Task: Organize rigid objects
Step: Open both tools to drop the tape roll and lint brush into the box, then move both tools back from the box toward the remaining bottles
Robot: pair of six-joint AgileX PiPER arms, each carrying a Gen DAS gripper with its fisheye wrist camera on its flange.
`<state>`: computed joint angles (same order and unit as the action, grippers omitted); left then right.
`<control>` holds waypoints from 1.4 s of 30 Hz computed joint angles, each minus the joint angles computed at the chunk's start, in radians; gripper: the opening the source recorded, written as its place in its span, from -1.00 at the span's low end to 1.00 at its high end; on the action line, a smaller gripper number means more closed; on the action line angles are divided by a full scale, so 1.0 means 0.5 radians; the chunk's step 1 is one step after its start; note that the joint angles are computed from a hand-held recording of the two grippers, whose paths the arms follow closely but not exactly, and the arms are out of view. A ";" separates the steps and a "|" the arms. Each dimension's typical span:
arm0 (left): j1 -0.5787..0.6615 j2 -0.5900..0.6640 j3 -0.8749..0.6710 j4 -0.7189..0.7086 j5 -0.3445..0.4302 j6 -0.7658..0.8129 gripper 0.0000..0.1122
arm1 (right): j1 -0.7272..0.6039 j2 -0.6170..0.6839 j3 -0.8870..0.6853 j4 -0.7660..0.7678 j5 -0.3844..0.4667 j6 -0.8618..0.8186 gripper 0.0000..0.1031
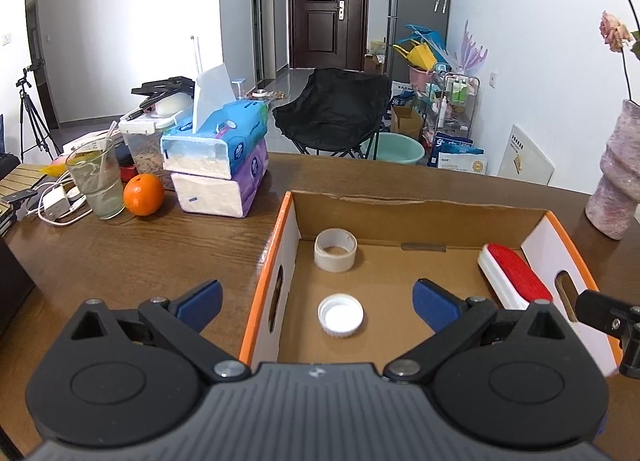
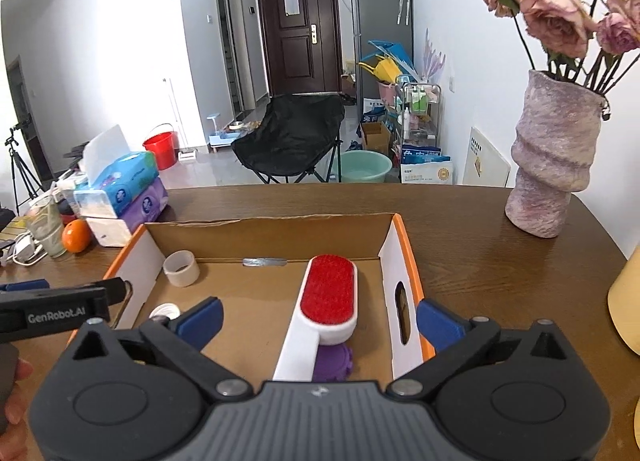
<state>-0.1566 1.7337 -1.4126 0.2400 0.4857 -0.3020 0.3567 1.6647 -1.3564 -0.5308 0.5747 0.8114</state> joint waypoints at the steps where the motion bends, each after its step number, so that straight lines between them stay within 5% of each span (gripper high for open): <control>1: 0.002 -0.033 0.036 -0.022 -0.006 0.020 0.84 | 0.013 -0.034 0.034 -0.021 -0.002 0.028 1.00; 17: -0.001 -0.580 0.540 -0.173 -0.057 0.180 0.84 | 0.296 -0.540 0.521 -0.399 0.093 0.520 1.00; 36: 0.132 -1.113 1.067 -0.437 -0.085 0.496 0.84 | 0.920 -0.913 0.931 -0.876 0.484 1.223 1.00; 42: 0.263 -1.276 1.285 -0.759 -0.117 0.850 0.84 | 1.137 -0.974 1.050 -0.972 0.617 1.421 1.00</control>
<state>-0.0250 1.0960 -0.7702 -0.1397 0.4272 0.1232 0.9251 1.1775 -0.8313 -1.0169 0.8834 1.5220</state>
